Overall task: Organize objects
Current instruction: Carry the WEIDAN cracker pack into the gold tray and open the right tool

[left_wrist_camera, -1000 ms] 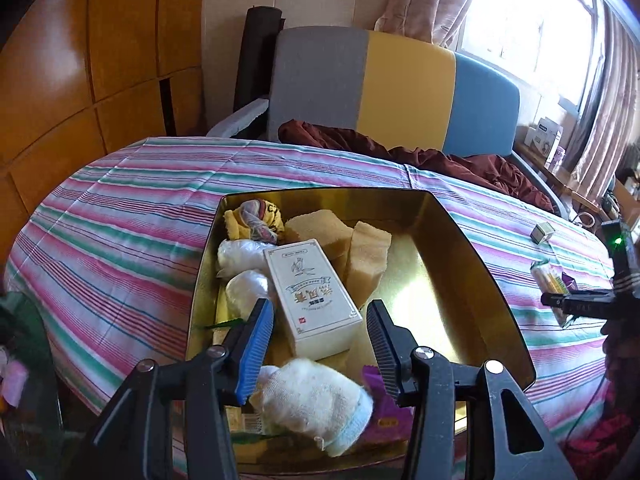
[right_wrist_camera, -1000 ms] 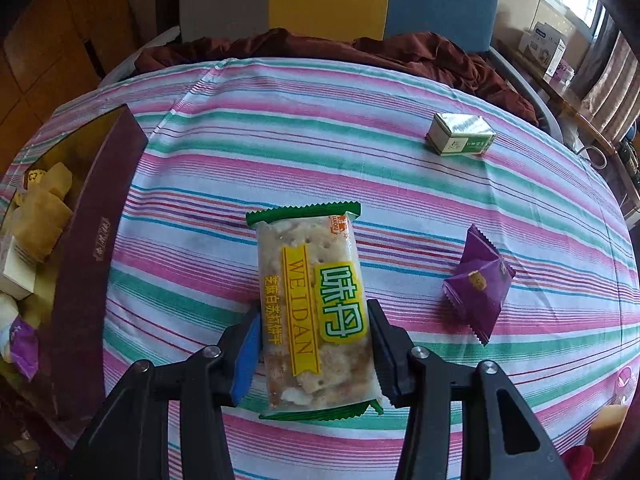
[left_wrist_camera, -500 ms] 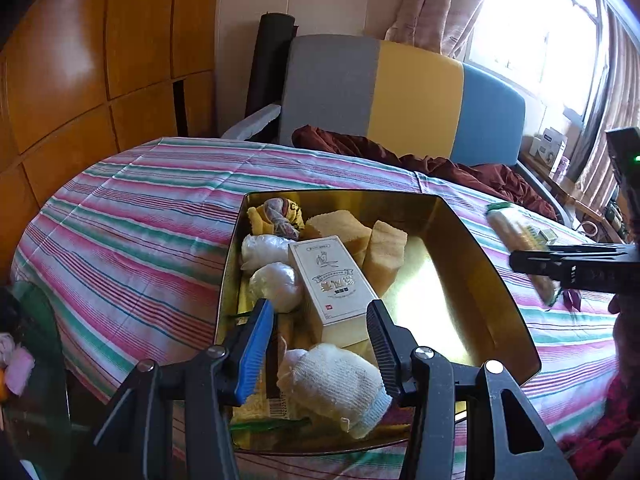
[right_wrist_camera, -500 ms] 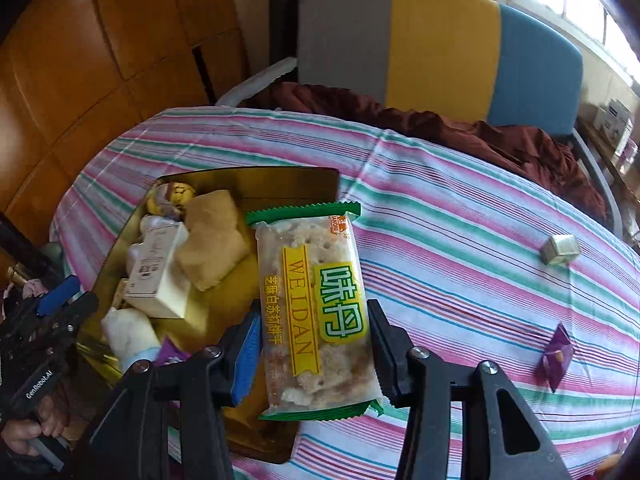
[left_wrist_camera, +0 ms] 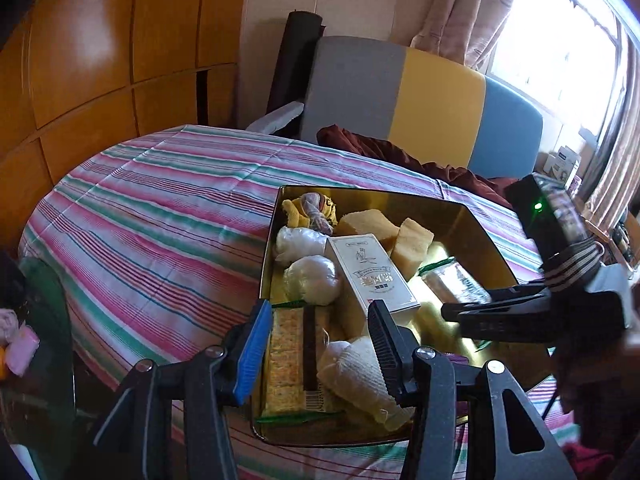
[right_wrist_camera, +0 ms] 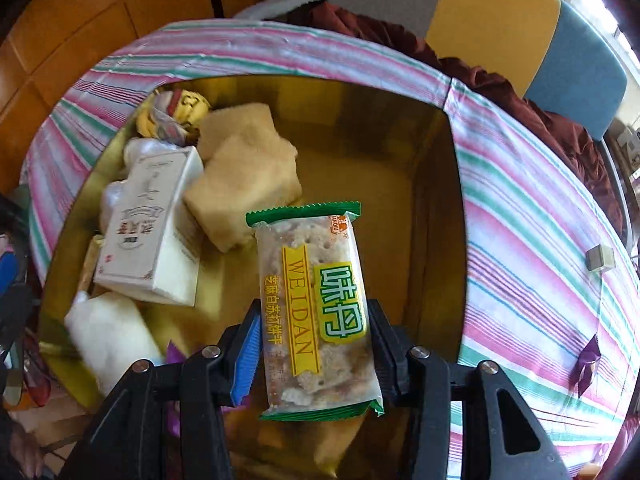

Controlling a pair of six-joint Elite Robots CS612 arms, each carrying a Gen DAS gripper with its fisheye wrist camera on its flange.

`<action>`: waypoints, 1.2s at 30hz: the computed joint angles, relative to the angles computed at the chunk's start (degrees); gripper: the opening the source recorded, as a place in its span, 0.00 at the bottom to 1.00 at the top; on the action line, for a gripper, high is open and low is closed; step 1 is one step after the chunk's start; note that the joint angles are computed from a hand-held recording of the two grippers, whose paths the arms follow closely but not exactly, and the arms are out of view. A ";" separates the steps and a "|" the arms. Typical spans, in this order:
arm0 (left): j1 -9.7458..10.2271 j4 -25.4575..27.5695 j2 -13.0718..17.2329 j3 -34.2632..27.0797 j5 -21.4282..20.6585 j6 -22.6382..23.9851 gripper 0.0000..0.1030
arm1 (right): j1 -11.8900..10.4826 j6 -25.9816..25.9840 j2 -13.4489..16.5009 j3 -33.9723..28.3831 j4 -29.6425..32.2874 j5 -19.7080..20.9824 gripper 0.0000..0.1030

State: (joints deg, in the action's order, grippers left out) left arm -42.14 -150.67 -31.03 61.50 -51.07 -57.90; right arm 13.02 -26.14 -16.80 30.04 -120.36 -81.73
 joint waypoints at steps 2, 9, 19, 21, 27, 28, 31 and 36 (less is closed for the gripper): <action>-0.04 0.11 0.00 0.00 0.17 0.02 0.50 | 0.31 -0.31 0.31 -0.10 0.47 0.54 0.48; -0.24 0.77 0.10 -0.14 0.74 0.01 0.53 | 0.08 -1.16 -1.12 3.89 -1.81 4.49 0.50; -0.63 1.54 0.20 -0.55 0.88 0.50 0.56 | -1.71 1.21 -5.16 11.84 -10.62 10.43 0.57; -0.68 1.84 0.20 -0.67 0.81 0.51 0.56 | -2.01 1.15 -5.69 12.31 -11.20 11.24 0.58; -1.04 2.21 0.21 -1.06 1.70 1.54 0.59 | -2.57 1.93 -6.74 13.64 -13.36 11.80 0.58; -1.07 2.40 0.26 -1.24 1.68 1.63 0.59 | -2.83 2.24 -7.07 14.12 -13.82 12.05 0.58; -1.21 2.62 0.49 -1.90 1.66 2.37 0.59 | -3.82 3.37 -7.97 15.50 -15.21 12.36 0.58; -1.45 2.82 1.26 -3.70 1.27 4.72 0.59 | -5.55 5.97 -8.96 17.10 -18.17 12.00 0.58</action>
State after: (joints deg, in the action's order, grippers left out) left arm -43.59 -147.84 -29.77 57.80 -49.79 -53.18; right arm 7.47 -20.17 -25.76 47.14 -138.53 -69.73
